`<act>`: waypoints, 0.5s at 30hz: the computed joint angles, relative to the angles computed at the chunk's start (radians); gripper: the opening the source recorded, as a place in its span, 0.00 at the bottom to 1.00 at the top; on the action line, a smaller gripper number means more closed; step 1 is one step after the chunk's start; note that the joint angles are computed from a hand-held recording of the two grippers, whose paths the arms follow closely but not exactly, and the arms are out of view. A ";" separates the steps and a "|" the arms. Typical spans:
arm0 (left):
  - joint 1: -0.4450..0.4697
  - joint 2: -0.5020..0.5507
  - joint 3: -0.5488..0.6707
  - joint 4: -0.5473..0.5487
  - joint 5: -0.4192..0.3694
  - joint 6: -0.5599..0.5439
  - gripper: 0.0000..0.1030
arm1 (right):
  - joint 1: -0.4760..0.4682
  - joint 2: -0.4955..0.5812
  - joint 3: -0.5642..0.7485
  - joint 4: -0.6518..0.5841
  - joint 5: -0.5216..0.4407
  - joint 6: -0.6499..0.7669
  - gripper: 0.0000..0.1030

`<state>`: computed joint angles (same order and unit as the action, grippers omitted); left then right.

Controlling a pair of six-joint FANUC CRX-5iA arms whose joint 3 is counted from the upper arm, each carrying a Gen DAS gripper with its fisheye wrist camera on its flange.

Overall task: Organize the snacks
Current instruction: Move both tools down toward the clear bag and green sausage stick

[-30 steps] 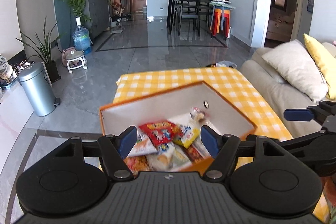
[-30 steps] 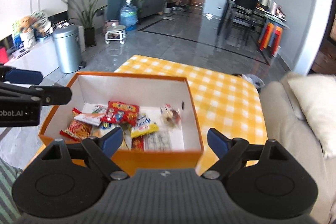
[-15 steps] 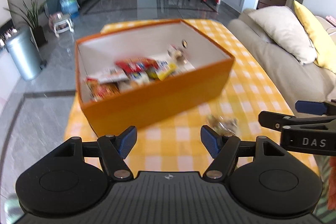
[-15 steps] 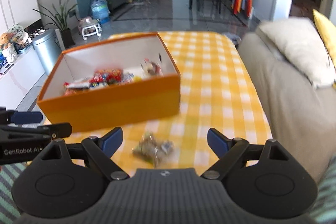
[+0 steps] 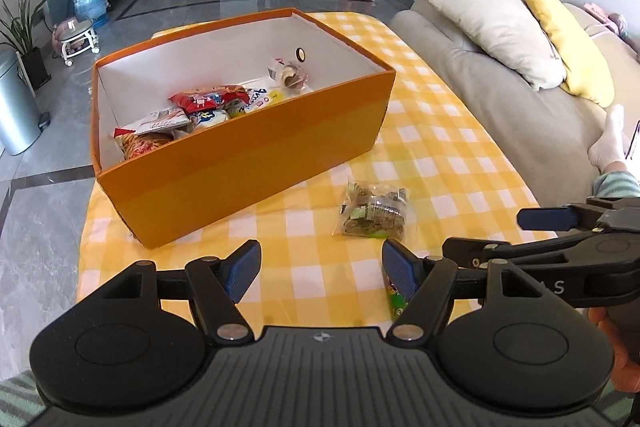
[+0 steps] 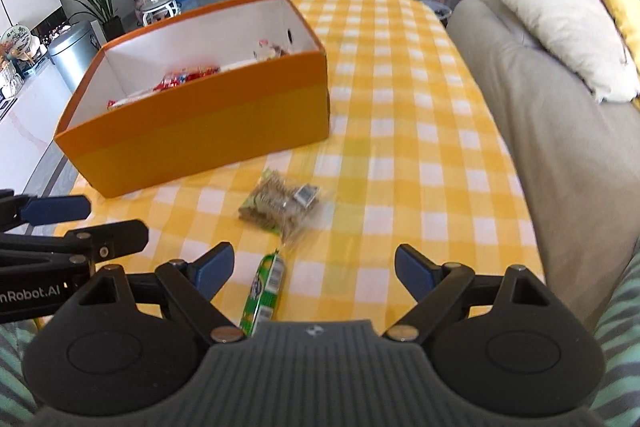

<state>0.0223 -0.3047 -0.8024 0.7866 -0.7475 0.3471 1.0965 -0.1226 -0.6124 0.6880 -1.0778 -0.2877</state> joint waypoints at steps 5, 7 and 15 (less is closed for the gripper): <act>0.000 0.028 0.002 -0.007 0.003 0.014 0.78 | -0.015 0.014 -0.012 -0.034 0.062 0.016 0.71; -0.006 0.045 0.007 -0.018 0.009 0.029 0.76 | -0.021 0.014 -0.026 -0.037 0.095 0.005 0.67; -0.020 0.079 -0.002 0.012 0.026 0.019 0.74 | -0.056 0.026 -0.057 -0.036 0.202 -0.002 0.52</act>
<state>0.0025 -0.2259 -0.8049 0.7986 -0.7216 0.3658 1.0407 -0.0963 -0.6696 0.6524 -0.8755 -0.2897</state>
